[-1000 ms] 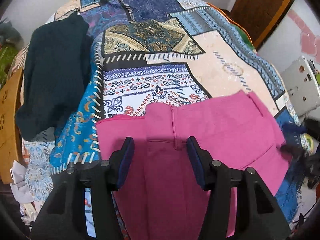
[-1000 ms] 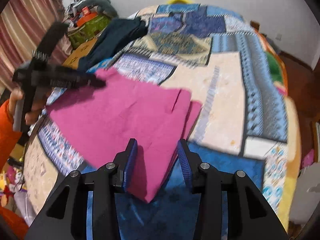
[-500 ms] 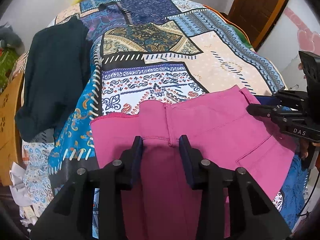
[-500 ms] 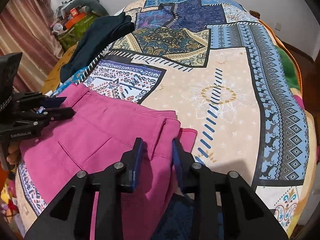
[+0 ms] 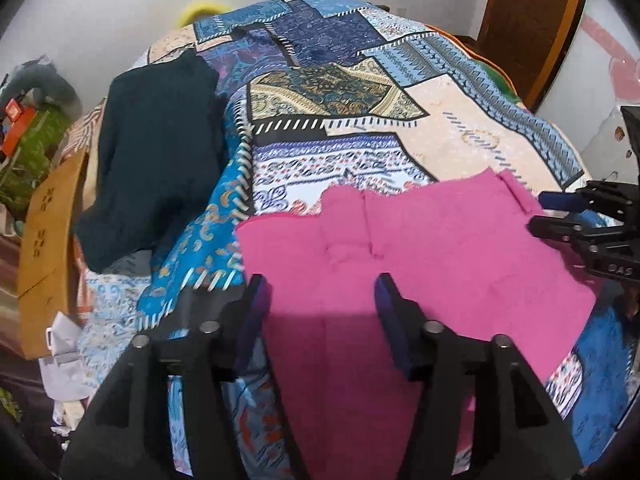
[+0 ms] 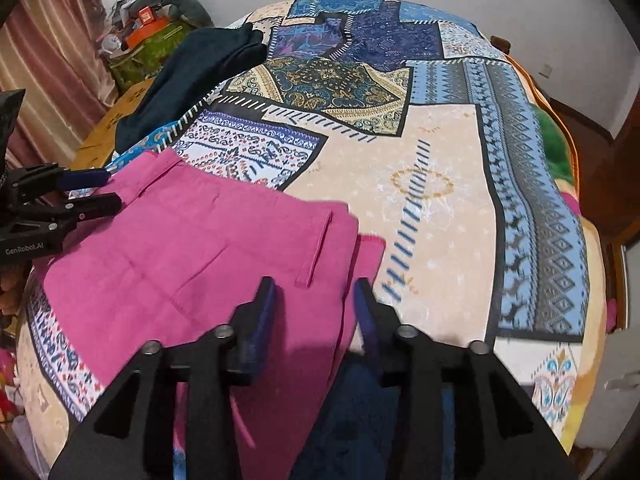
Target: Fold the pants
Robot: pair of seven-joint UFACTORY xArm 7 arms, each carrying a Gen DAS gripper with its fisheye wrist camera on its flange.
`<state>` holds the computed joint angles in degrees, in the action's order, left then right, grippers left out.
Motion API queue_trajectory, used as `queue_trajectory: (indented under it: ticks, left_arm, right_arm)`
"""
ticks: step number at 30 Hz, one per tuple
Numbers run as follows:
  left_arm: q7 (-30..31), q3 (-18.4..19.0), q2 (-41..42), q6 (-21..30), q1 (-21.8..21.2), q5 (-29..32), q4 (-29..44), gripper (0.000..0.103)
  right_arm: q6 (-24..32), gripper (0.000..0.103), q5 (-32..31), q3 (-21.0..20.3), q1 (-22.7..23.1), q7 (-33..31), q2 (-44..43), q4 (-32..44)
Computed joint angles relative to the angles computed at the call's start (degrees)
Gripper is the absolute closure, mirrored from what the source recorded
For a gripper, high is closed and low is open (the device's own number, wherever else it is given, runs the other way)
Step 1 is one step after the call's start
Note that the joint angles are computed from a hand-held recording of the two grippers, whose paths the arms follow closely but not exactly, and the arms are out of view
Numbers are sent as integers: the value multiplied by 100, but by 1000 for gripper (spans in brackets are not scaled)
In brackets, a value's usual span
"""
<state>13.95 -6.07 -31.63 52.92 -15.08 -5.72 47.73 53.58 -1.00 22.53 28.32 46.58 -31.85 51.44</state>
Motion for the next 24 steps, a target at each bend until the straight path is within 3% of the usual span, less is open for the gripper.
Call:
queue_trajectory:
  ticks: [5,11,14,19,24]
  left_arm:
    - [-58,145,-50,232,42,-156,-14,29]
    - [84,610,364,873,66,-1062,315,26]
    - [226,535,356,880,120,-1134,307,27]
    - [407,453,349,848,70,-1300,304,59]
    - [394,440,418,815,67,-1421,329,72]
  right_arm:
    - [41,48,272,-37,119,186,-247,-162]
    - [-144,45,649,-129,217,328,-439,-423]
    - [-279,44,772,-176,243,330,-439,-499]
    - [-577,46,911,-222,250,362,-398,-619]
    - [-820,69,981,-257,301,348,-294,-650]
